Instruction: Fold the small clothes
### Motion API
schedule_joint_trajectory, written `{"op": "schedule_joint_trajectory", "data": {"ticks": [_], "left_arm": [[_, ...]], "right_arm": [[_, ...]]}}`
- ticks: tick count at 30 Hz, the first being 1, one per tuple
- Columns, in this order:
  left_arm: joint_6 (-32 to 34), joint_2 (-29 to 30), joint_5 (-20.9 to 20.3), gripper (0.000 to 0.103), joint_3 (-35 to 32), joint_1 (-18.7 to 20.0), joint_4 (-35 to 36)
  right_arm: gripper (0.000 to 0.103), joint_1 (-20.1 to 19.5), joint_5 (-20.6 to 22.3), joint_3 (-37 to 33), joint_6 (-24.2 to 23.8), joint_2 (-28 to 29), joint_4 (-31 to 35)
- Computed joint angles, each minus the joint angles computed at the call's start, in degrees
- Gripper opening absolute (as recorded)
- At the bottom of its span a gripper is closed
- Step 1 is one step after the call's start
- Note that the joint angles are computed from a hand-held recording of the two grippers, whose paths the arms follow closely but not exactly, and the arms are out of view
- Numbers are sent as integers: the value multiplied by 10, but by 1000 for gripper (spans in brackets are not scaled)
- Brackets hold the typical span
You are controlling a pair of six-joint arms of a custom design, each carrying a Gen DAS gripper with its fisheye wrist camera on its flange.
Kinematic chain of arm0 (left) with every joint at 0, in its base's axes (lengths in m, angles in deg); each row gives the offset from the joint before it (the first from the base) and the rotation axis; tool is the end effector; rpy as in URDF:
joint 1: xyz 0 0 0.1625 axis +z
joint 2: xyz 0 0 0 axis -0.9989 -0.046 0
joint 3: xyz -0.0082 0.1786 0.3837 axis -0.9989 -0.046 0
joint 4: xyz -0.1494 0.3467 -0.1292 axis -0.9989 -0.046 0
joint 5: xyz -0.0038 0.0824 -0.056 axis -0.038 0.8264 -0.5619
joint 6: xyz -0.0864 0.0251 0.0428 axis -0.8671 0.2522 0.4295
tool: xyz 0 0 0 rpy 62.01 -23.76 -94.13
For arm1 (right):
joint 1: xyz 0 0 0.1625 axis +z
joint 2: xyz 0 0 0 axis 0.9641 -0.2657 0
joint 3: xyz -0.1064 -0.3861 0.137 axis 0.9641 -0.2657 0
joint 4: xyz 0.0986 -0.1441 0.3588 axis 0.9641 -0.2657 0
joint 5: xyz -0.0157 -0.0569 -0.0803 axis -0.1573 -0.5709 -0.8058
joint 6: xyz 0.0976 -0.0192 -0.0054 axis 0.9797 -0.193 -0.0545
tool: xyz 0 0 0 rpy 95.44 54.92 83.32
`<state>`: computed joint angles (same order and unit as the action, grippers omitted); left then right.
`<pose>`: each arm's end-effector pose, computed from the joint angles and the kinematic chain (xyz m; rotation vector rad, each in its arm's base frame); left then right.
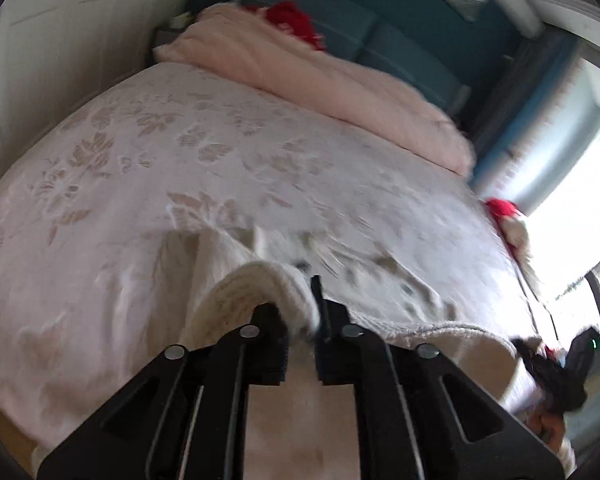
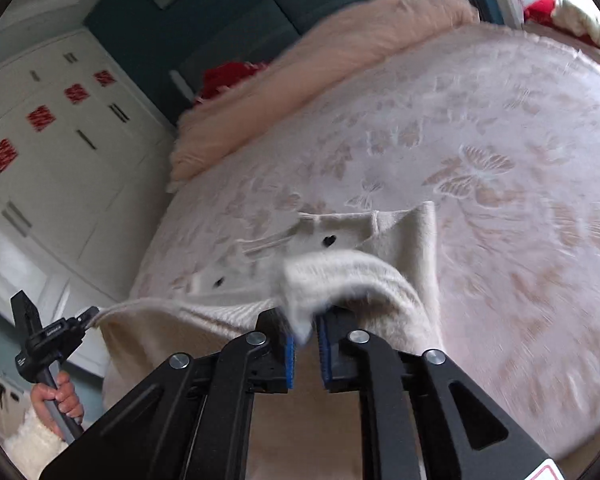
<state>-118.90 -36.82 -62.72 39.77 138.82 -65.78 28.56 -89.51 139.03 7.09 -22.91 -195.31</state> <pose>-0.0609 -0.4267 0.4318 -0.3808 2.3219 -1.2920 0.2857 -0.6734 0.1387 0.6170 -2.9250 0.6777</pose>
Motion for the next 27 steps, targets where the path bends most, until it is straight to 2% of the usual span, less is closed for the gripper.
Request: {"op": "schedule_joint_trajectory", "data": {"ticks": [2,4,6,7,8,9,11,13,14,15,16,17,18,19,22,24,27], "left_arm": [[10,54,-49,16,-37,77,-9],[-25,69,-51,20,-49,107,33],[-9,56,-51,36,-22,115,-1],[-2,47,-49,57,-9,113,-13],[6,35,-39,79,8,107,-28],[18,32,-27,85,20,103,-47],[75,38,-23,86,32,109,-103],[90,54,-50,86,14,131,-94],[99,69,-76,86,0,153,-96],[101,81,-91,78,-8,165,-101],[106,94,-112,65,-16,180,-108],[110,101,-128,33,-24,190,-102],[102,108,-133,18,-34,195,-79],[101,109,-129,11,-33,192,-80],[119,88,-107,9,-9,163,-130],[132,68,-93,9,-6,133,-137],[163,66,-80,8,-41,107,-134]], "right_arm": [[29,-1,-36,-35,9,40,-11],[38,0,-67,-51,19,59,-25],[55,-9,-56,-31,13,49,-57],[65,-12,-57,-16,2,43,-80],[68,-14,-60,-10,-21,41,-95],[69,-12,-68,-11,-39,44,-95],[69,-9,-91,-28,-69,55,-71],[70,-8,-113,-59,-80,79,-35],[70,-7,-122,-66,-78,85,-24],[70,-7,-137,-83,-76,100,-13],[62,-8,-146,-98,-69,113,4],[25,-8,-153,-110,-65,121,22],[8,-8,-161,-122,-62,129,38],[9,-7,-164,-122,-60,129,38],[8,3,-137,-79,-91,98,-30],[7,11,-108,-62,-97,73,-53],[7,20,-67,-84,-91,60,-65]]}}
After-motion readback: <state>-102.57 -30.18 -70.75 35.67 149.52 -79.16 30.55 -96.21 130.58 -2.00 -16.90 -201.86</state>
